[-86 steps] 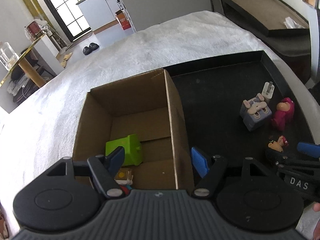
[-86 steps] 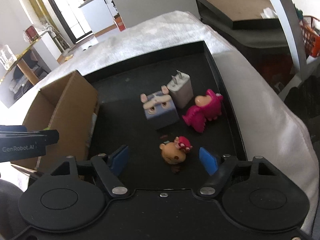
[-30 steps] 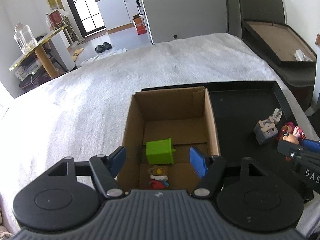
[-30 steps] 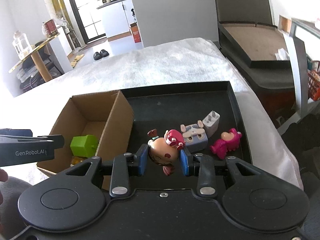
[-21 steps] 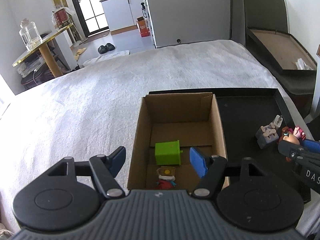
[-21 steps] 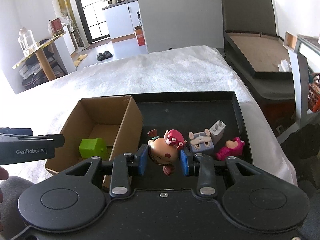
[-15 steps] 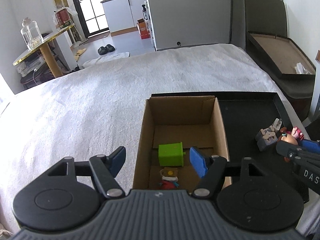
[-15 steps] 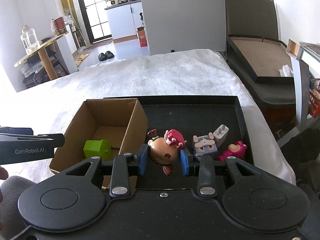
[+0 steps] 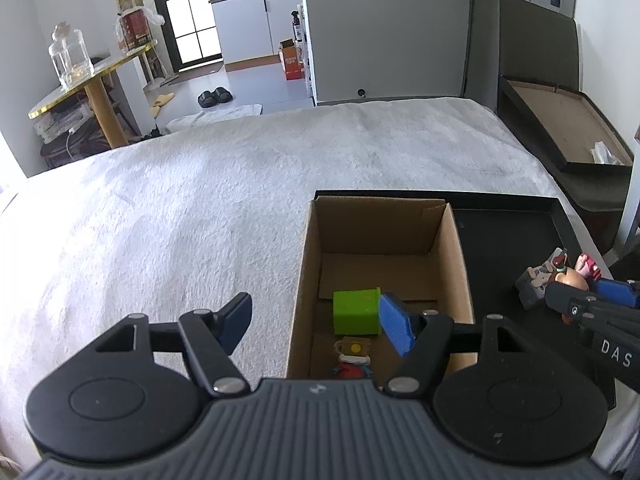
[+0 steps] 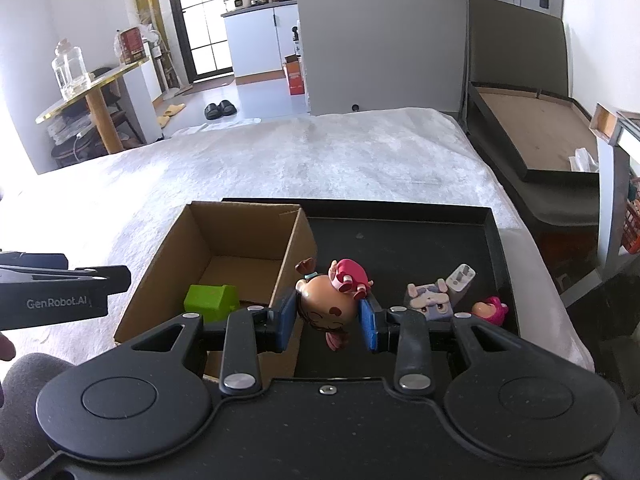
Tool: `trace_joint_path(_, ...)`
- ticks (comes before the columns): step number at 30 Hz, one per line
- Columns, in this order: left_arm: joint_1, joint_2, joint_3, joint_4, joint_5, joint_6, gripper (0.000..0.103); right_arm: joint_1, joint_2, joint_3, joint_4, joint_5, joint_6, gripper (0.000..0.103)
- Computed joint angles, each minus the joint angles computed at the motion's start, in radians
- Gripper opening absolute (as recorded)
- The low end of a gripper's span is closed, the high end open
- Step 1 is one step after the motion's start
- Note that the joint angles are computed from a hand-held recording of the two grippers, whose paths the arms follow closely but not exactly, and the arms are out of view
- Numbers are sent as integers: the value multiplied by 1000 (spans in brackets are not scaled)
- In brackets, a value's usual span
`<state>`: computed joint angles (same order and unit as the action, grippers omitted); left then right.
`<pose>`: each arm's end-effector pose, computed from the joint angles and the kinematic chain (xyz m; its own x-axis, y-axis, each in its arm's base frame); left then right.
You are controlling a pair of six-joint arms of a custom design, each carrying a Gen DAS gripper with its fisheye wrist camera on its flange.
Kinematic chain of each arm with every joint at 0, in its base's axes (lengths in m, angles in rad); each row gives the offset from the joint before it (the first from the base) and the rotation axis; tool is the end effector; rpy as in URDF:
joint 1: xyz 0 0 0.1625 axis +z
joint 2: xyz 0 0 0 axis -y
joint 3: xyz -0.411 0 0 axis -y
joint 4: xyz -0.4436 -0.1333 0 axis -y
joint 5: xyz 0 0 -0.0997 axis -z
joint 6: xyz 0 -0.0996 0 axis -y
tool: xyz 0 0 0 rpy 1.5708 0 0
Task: Organize rigid objects
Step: 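Lift and carry the bear figure with the right gripper over the box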
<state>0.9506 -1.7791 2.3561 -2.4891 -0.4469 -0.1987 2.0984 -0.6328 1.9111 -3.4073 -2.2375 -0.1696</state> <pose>-0.0481 -0.4512 0.3154 -0.6249 -0.1459 -0.7670 0.4328 0.7528 -0.4959 0.3567 -0.4697 -0.0328 -0.7597 -0.2347 0.6064 -0.5634 0.7033 -0.4335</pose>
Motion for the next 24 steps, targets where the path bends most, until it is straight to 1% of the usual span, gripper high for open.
trace_joint_path(5,20,8,-2,-19,-2,6,69,10,14,-15,17,-5,-10,33)
trace_joint_path(12,70,23,-13,-52,-41,15,69,16,43,-53,59,-9,-27,33)
trace_joint_path(24,162,76,-51,-127,-108,61,68,27,123,-172,158,-10,-33,34)
